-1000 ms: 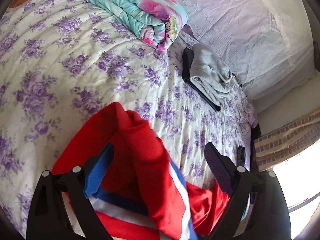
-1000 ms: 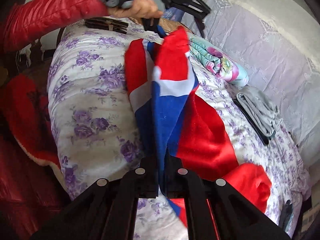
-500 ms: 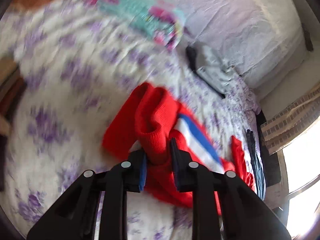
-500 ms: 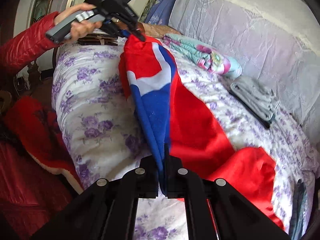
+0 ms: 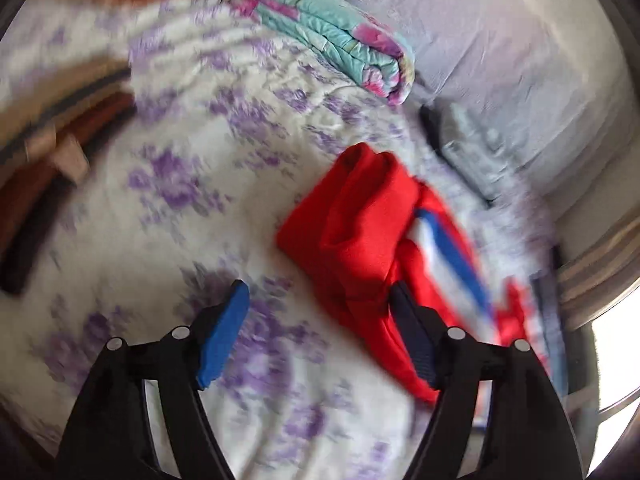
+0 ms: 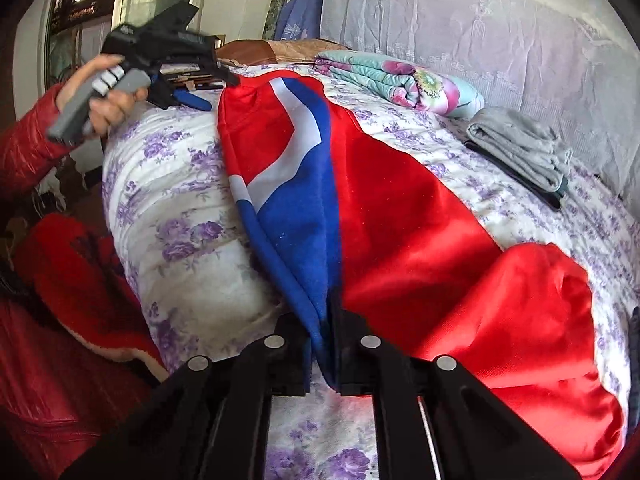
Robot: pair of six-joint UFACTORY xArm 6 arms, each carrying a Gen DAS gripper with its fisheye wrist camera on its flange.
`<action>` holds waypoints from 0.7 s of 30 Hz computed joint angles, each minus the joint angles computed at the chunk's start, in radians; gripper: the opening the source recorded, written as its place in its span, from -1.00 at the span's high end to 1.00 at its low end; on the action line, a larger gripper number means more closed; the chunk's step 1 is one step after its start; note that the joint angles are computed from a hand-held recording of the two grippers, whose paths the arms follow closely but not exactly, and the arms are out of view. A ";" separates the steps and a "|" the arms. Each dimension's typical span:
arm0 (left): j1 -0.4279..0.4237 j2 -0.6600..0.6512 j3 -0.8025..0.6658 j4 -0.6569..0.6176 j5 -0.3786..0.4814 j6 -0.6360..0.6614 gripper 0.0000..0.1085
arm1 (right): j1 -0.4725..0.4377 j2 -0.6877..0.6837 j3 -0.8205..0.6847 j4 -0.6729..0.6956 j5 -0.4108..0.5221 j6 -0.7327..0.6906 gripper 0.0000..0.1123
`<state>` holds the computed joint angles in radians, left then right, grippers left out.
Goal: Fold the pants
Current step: 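Lay the folded pants down and open both grippers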
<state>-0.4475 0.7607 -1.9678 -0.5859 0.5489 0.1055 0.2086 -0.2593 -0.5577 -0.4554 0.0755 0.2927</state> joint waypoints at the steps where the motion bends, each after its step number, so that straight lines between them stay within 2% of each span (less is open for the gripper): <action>1: 0.001 -0.001 0.006 0.010 -0.009 0.005 -0.32 | 0.015 -0.020 0.013 0.105 -0.001 -0.054 0.29; 3: 0.015 -0.033 0.050 -0.090 -0.031 0.021 -0.31 | 0.031 -0.115 0.055 0.314 -0.013 -0.179 -0.07; 5: 0.017 -0.101 0.145 -0.243 -0.103 0.109 -0.28 | 0.020 -0.195 0.059 0.484 0.002 -0.264 -0.13; 6: 0.013 -0.125 0.176 -0.281 -0.127 0.153 -0.28 | -0.001 -0.214 0.047 0.508 0.007 -0.245 -0.19; 7: 0.005 -0.150 0.204 -0.318 -0.150 0.203 -0.28 | -0.043 -0.217 0.021 0.490 0.010 -0.183 -0.35; 8: -0.005 -0.160 0.212 -0.339 -0.159 0.233 -0.30 | -0.091 -0.198 -0.020 0.430 0.028 -0.088 -0.42; 9: -0.017 -0.166 0.213 -0.370 -0.151 0.289 -0.32 | -0.135 -0.169 -0.067 0.333 0.067 0.016 -0.50; 10: -0.027 -0.158 0.194 -0.372 -0.115 0.330 -0.44 | -0.169 -0.112 -0.132 0.272 0.104 0.101 -0.50; 12: -0.046 -0.125 0.150 -0.371 -0.075 0.385 -0.58 | -0.205 0.026 -0.268 0.275 0.185 0.144 -0.50; 14: -0.061 -0.088 0.121 -0.319 -0.076 0.345 -0.68 | -0.228 0.168 -0.408 0.343 0.288 0.135 -0.50; 15: -0.059 -0.047 0.076 -0.303 -0.044 0.311 -0.69 | -0.239 0.233 -0.469 0.336 0.339 0.169 -0.50; 16: -0.062 -0.026 0.068 -0.324 -0.050 0.315 -0.76 | -0.247 0.280 -0.513 0.301 0.391 0.211 -0.50; 17: -0.073 -0.022 0.080 -0.359 -0.097 0.361 -0.81 | -0.250 0.318 -0.545 0.266 0.432 0.254 -0.50; 18: -0.096 -0.023 0.104 -0.352 -0.185 0.424 -0.81 | -0.251 0.357 -0.578 0.226 0.475 0.289 -0.50; 19: -0.115 -0.025 0.126 -0.303 -0.232 0.445 -0.81 | -0.247 0.376 -0.587 0.184 0.504 0.311 -0.50; 21: -0.130 -0.040 0.155 -0.168 -0.266 0.403 -0.81 | -0.240 0.398 -0.593 0.117 0.536 0.316 -0.45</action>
